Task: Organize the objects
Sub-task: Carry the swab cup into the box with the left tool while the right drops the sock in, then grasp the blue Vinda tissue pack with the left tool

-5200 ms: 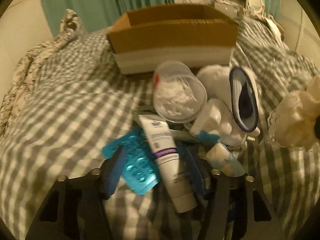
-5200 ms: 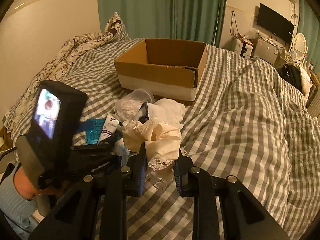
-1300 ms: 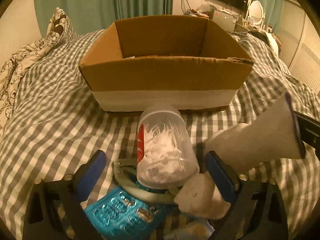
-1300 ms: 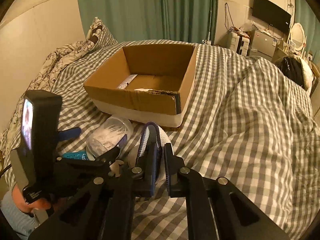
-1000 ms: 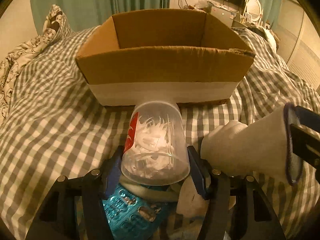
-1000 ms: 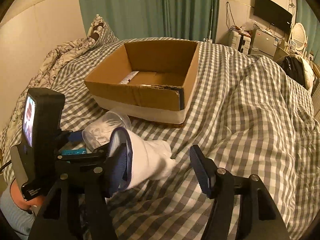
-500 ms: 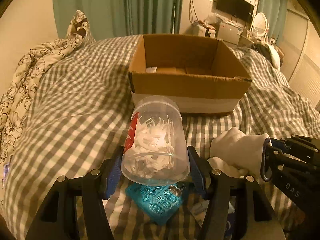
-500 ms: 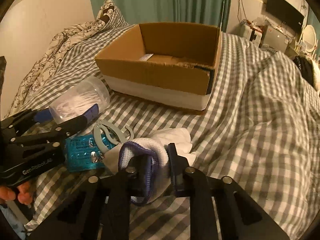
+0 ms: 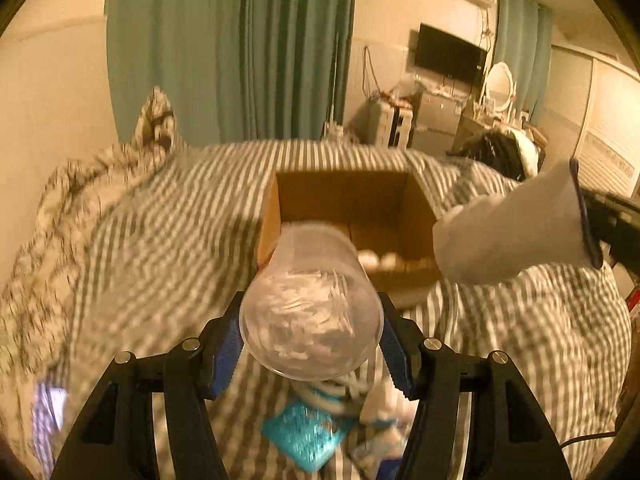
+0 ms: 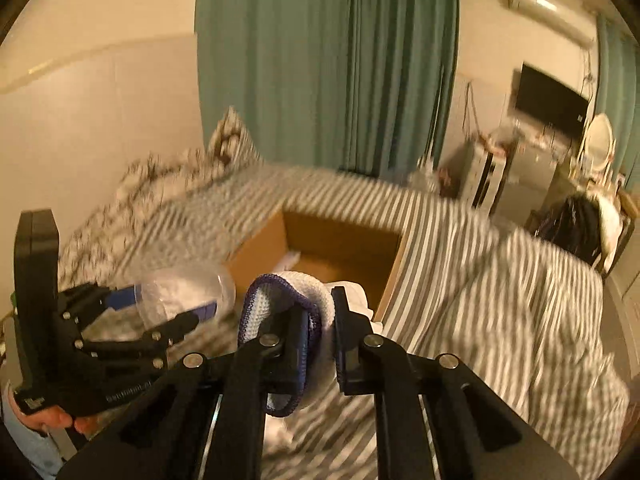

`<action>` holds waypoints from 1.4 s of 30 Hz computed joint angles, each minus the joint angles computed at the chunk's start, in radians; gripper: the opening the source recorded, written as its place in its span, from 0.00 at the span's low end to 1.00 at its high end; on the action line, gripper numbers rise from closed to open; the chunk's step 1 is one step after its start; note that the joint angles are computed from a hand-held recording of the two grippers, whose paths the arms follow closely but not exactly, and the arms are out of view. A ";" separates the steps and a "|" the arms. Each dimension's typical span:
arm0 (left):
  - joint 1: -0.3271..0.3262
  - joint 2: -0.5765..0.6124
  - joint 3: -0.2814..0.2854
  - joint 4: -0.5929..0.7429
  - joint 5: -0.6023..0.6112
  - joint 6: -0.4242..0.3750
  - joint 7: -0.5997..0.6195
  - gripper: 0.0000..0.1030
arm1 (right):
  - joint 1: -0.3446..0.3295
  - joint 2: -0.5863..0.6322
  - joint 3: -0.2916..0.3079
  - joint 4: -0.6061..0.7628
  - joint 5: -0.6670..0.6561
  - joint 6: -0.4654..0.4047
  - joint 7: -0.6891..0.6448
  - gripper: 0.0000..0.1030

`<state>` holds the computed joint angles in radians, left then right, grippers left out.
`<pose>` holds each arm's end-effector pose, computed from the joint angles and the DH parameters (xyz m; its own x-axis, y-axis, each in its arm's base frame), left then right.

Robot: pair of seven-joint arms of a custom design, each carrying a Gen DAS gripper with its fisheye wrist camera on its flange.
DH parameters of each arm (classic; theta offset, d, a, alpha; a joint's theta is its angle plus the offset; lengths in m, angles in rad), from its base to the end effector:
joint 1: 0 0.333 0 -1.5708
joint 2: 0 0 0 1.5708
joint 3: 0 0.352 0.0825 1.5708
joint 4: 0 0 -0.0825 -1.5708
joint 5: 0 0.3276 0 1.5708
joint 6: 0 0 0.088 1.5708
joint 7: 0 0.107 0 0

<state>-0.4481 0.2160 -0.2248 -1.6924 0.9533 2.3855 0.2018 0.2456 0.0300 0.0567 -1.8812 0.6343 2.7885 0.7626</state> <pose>0.4987 -0.3685 0.5802 0.1319 -0.9900 0.0496 -0.6290 -0.1223 -0.7677 0.5475 0.1419 0.6417 0.5540 -0.8313 0.0441 -0.4593 -0.3495 -0.8167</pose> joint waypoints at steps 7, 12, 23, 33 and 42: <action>-0.002 0.124 0.047 0.241 0.018 -0.035 0.111 0.61 | 0.002 0.146 0.002 0.250 -0.028 -0.025 0.033 0.09; 0.008 0.263 0.090 0.419 -0.049 -0.010 0.218 0.61 | 0.004 0.307 -0.005 0.460 -0.099 -0.093 0.106 0.09; 0.018 0.486 0.138 0.629 -0.242 0.009 0.417 0.61 | -0.020 0.577 -0.001 0.748 -0.184 -0.258 0.221 0.10; -0.025 0.409 0.187 0.544 -0.225 0.015 0.341 0.85 | -0.062 0.468 0.035 0.618 -0.087 -0.145 0.174 0.61; -0.052 0.237 0.150 0.408 -0.115 -0.085 0.250 0.95 | -0.074 0.253 0.041 0.405 -0.005 -0.106 0.034 0.68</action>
